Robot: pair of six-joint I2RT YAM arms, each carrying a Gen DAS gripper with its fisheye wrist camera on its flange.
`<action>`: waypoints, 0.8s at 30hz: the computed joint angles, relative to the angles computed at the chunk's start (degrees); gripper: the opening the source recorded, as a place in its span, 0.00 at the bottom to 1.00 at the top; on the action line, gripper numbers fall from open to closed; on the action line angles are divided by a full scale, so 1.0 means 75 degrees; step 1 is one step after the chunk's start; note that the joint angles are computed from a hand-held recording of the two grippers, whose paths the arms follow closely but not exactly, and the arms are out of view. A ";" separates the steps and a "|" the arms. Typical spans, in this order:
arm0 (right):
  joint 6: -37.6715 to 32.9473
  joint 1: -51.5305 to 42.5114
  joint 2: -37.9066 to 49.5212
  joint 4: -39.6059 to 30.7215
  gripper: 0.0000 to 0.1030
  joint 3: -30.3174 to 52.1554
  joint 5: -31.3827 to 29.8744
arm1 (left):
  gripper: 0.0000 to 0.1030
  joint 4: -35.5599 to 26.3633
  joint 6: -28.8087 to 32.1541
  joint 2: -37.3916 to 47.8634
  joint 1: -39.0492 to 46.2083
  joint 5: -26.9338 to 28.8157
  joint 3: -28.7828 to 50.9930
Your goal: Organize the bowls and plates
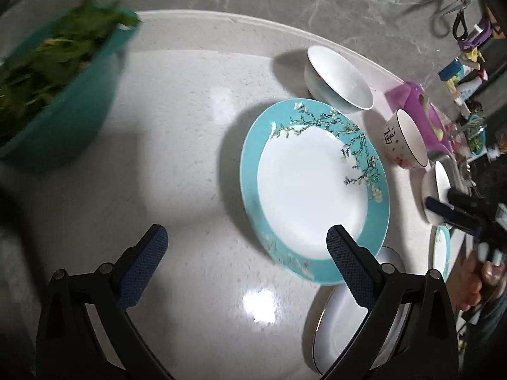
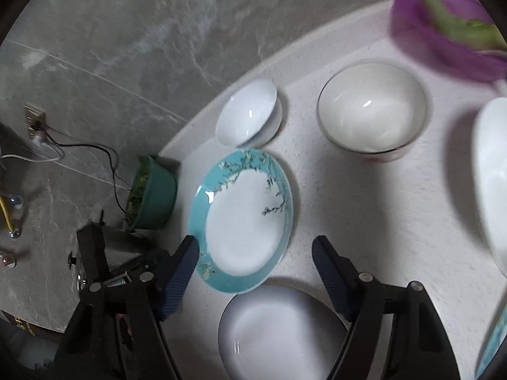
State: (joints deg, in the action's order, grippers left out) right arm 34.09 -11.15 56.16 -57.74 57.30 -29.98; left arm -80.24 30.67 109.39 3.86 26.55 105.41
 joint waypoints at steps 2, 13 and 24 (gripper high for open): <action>-0.0093 -0.0196 0.0285 0.0402 0.65 -0.0361 -0.0429 | 0.98 -0.0006 -0.0032 0.0500 -0.0093 0.0133 0.0306; -0.1022 -0.0883 0.1672 0.1170 0.54 -0.0763 -0.1774 | 0.89 0.0038 0.0041 0.1615 -0.0272 0.0415 0.0647; -0.1167 -0.0747 0.2290 0.1472 0.35 -0.0655 -0.1849 | 0.61 -0.0365 0.0337 0.2143 -0.0468 0.0263 0.1554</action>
State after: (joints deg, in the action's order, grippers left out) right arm 25.33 -16.76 73.33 -46.71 52.39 -43.85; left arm -82.98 33.19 125.46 0.36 28.52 117.07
